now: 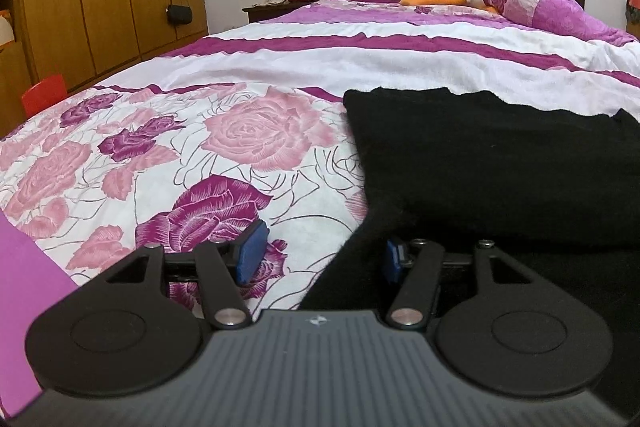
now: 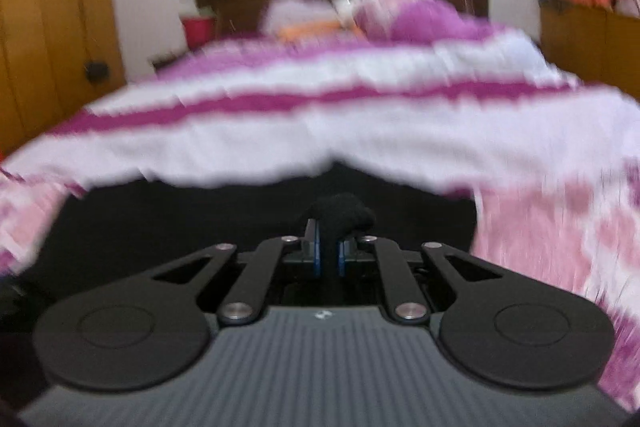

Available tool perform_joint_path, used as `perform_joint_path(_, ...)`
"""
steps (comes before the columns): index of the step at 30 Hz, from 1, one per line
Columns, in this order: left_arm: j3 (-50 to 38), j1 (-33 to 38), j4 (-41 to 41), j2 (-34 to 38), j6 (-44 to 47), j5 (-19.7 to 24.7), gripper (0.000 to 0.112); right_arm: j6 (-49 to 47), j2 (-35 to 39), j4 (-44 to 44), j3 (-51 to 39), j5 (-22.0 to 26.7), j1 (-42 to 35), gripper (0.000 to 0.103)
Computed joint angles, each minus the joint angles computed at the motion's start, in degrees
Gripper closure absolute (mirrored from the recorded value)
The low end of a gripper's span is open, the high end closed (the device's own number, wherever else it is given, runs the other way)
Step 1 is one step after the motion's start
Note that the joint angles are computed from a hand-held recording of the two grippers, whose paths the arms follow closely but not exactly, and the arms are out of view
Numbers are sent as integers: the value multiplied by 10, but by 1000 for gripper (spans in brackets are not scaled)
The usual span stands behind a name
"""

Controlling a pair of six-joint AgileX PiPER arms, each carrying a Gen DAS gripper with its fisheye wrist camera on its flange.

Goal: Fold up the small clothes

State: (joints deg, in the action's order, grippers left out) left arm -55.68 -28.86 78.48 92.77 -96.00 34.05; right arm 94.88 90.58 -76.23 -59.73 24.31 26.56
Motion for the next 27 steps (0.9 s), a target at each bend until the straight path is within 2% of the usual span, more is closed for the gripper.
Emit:
perform_joint_path(3,1,-1,9,2,-2,2,47,67,24,-50,21,-23,-14,91)
perform_joint_path(5,3,-2,13,0,-7,1,47,114,32,-90,26,-19,-11,91)
perform_joint_path(7,4,0,-1,-9,11,-4,47,103,34,-79,21,-14,-7,89)
perform_joint_path(10,7,3,-70,-42,82,-14,46,78,15,-53,28,-25,-12,87)
perform_joint_path(13,32,5,-111,-88,132,-38,46,99,-35,-60,63,-20,-7,87)
perform_joint_path(17,58,-21,-133,-124,161,-8,45,128,-119,-67,127,-17,6,87)
perform_joint_path(24,75,-37,-246,-186,279,10,45,52,-227,43,202,8,53,87)
perform_joint_path(25,73,-42,-259,-193,293,18,45,45,-238,55,209,12,61,84)
perform_joint_path(26,73,-48,-268,-200,301,27,45,42,-248,63,216,21,73,72)
perform_joint_path(27,73,-54,-277,-207,310,35,45,48,-257,63,223,31,86,66)
